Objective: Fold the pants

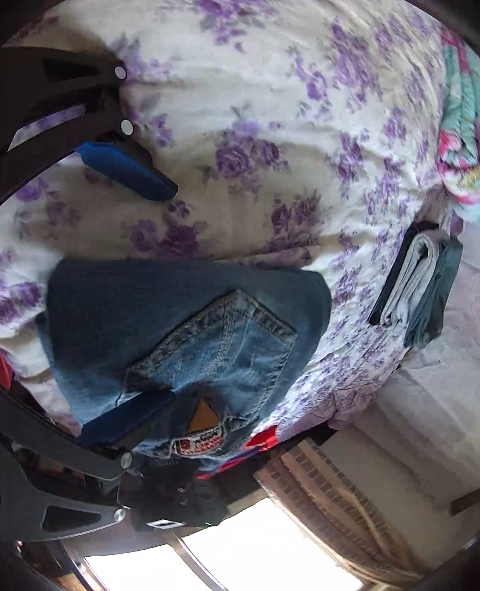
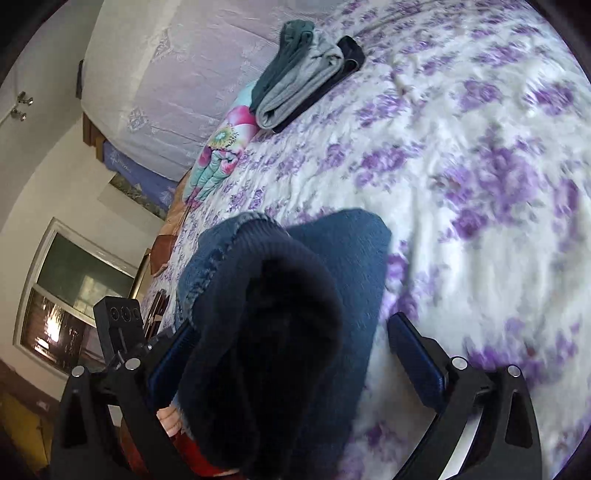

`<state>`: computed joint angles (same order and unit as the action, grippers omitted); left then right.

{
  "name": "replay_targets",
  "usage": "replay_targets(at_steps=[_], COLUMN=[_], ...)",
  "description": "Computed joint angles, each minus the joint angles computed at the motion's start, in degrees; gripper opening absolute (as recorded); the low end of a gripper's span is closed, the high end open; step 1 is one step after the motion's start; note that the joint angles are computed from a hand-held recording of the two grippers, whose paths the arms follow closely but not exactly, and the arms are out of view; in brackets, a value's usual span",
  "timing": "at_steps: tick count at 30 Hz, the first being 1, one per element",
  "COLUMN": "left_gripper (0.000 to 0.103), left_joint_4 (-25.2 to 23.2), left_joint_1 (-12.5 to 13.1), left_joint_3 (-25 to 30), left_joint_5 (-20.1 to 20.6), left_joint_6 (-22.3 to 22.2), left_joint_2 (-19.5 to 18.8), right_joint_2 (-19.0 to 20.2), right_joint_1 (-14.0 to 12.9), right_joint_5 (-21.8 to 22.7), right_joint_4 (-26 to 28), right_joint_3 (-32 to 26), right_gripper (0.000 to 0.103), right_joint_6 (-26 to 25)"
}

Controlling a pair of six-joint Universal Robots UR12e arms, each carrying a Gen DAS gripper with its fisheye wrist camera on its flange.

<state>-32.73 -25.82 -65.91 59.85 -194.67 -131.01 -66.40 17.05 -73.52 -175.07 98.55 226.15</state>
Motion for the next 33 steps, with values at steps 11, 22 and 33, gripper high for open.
replay_targets(at_steps=[11,22,33], left_gripper=[0.068,0.059,0.059], left_joint_4=[6.5,6.4,-6.8], left_joint_1=[-2.5,-2.5,-1.6], left_joint_3=[-1.5,7.3,38.6], left_joint_5=[9.0,12.3,16.3], left_joint_6=[6.0,7.1,2.9], left_joint_2=[1.0,-2.1,-16.9], right_joint_2=[-0.1,0.6,7.7], right_joint_1=[3.5,2.8,-0.7], right_joint_5=[-10.7,-13.2,-10.5], right_joint_4=[-0.5,3.1,9.4], right_joint_3=[-0.5,-7.9,-22.6], right_gripper=[0.074,0.063,0.063], right_joint_6=[-11.1,-21.5,-24.2])
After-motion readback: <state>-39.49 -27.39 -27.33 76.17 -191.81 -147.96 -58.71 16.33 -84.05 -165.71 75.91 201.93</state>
